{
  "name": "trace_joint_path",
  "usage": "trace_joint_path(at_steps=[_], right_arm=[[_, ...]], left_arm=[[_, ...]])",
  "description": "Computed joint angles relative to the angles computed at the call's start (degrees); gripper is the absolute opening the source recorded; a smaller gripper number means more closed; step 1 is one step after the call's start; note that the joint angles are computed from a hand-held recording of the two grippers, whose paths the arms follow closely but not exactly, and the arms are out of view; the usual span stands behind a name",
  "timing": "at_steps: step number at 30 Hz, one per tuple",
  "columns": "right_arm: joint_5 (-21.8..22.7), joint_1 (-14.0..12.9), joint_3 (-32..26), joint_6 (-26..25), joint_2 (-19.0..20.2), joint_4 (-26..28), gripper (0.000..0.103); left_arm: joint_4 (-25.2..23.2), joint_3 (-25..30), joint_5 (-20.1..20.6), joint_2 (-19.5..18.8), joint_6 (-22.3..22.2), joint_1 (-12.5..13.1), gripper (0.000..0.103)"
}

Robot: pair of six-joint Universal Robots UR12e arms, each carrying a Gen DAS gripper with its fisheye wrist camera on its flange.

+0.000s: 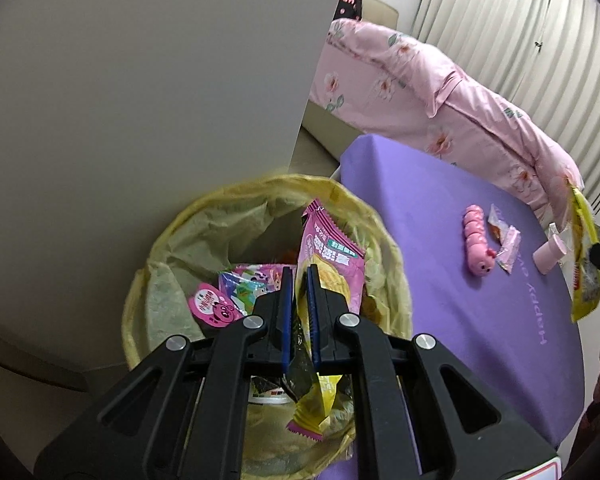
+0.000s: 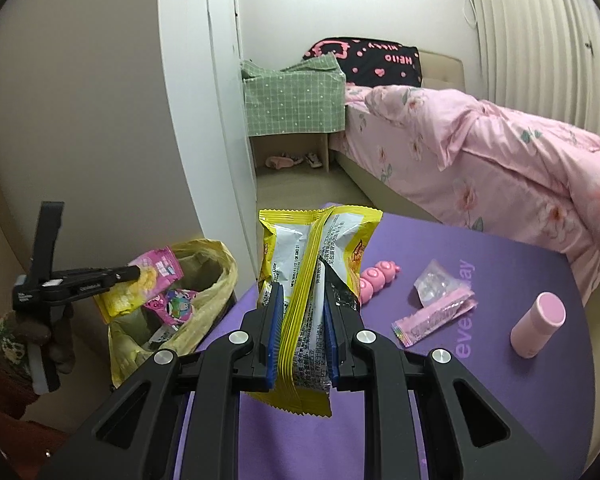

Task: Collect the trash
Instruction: 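Carry both bags to the trash bag and open left tool to drop pink-and-yellow bag, then open the right tool over the trash bag to drop the yellow wafer bag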

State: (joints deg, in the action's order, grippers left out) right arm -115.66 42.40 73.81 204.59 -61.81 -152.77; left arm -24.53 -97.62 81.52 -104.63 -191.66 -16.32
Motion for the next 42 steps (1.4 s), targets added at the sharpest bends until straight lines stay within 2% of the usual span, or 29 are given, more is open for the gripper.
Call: trace_joint_path(at_steps=[1, 3, 10, 14, 16, 23, 29, 30, 32, 33, 37, 41, 42], right_arm=[[0.0, 0.0, 0.0, 0.1, 0.0, 0.2, 0.018], [-0.2, 0.1, -0.1, 0.1, 0.1, 0.8, 0.018], [0.9, 0.0, -1.8, -0.2, 0.9, 2.9, 0.018], [4.9, -0.6, -5.0, -1.2, 3.0, 4.1, 0.018], [7.5, -0.7, -7.3, -1.8, 4.6, 5.2, 0.018], [18.3, -1.3, -19.8, -3.8, 12.6, 12.5, 0.018], [20.8, -0.8, -31.2, -6.7, 19.4, 20.5, 0.019], [21.9, -0.9, -32.6, -6.9, 20.2, 21.4, 0.020], [23.9, -1.1, -35.0, -7.2, 21.6, 23.0, 0.031], [24.2, -1.0, -35.2, -7.3, 21.8, 22.7, 0.035], [22.3, -0.7, -33.1, -8.1, 20.8, 20.5, 0.036], [22.6, -1.1, -27.8, -7.2, 17.8, 16.6, 0.039], [22.4, -1.2, -26.3, -6.7, 17.1, 15.2, 0.043]], left_arm=[[-0.2, 0.2, -0.3, -0.4, -0.3, 0.0, 0.015], [-0.4, 0.3, -0.8, -0.8, -1.0, 0.1, 0.033], [4.2, -2.1, 0.4, 1.6, -2.4, 0.9, 0.035], [7.1, -3.5, 3.9, 3.5, -1.2, 0.7, 0.040], [8.9, -4.6, 3.7, 4.6, -1.5, 1.2, 0.040], [13.6, -8.4, 2.6, 7.7, -3.5, 3.2, 0.041], [15.4, -10.0, 1.8, 8.8, -4.6, 4.4, 0.042], [15.5, -10.1, 1.7, 8.8, -4.8, 4.5, 0.042], [15.4, -10.1, 1.2, 8.7, -5.0, 4.7, 0.042], [15.2, -10.1, 0.9, 8.6, -5.1, 4.8, 0.042], [14.1, -9.7, -0.6, 8.1, -5.0, 4.9, 0.042], [13.2, -9.0, -1.9, 7.3, -4.8, 4.4, 0.042], [13.0, -8.8, -2.0, 7.1, -4.7, 4.2, 0.043]])
